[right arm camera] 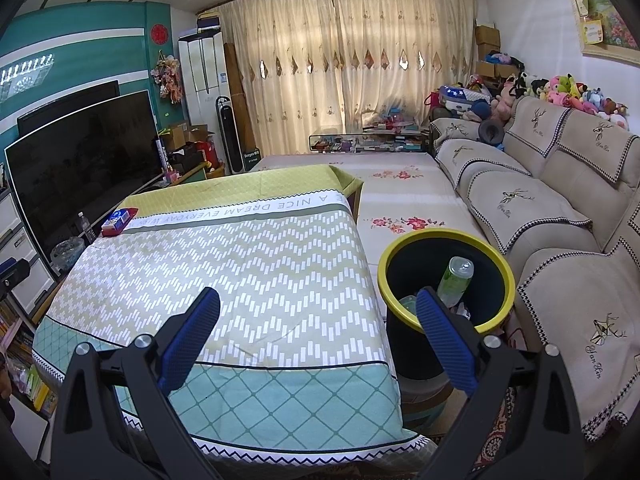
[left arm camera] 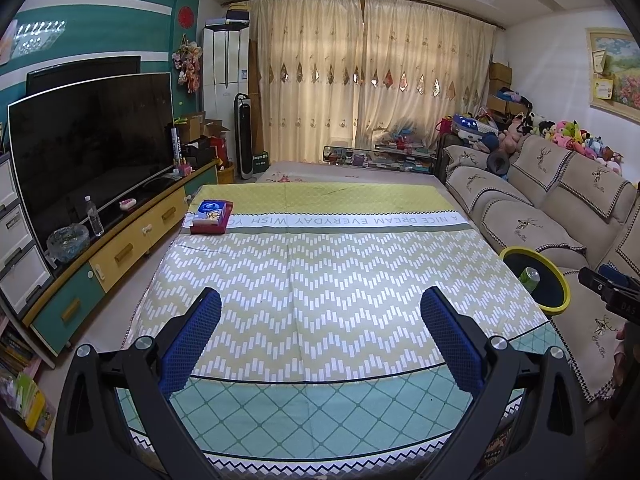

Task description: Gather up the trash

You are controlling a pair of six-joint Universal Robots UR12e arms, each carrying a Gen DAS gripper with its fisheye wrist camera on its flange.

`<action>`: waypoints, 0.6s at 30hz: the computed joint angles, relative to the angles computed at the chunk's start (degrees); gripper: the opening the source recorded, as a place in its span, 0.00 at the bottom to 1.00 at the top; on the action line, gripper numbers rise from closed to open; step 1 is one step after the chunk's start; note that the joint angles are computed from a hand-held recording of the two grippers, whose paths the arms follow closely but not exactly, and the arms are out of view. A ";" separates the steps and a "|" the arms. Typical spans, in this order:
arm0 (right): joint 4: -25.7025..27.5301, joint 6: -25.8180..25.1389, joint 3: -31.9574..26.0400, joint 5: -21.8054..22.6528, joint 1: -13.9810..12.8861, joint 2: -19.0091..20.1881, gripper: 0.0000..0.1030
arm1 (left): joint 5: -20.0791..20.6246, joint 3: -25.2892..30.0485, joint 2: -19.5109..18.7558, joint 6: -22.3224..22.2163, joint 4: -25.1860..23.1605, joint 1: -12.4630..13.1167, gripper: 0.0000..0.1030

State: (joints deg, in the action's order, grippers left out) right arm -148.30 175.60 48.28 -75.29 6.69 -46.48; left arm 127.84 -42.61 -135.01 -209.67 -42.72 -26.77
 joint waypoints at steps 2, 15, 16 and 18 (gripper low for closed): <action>0.05 0.00 0.00 -0.06 0.03 0.03 0.91 | -0.22 0.09 -0.07 -0.18 -0.37 0.08 0.95; 1.33 -0.21 -0.91 -0.04 0.00 0.63 0.91 | -2.34 0.11 -0.17 -1.91 -0.94 0.67 0.95; 1.52 -0.23 -1.04 -0.07 0.01 0.69 0.91 | -1.89 0.15 -0.25 -1.73 -0.77 0.64 0.95; 1.80 -0.26 -1.24 -0.05 0.02 0.79 0.91 | -1.15 1.01 -0.66 -1.34 -2.08 0.60 0.95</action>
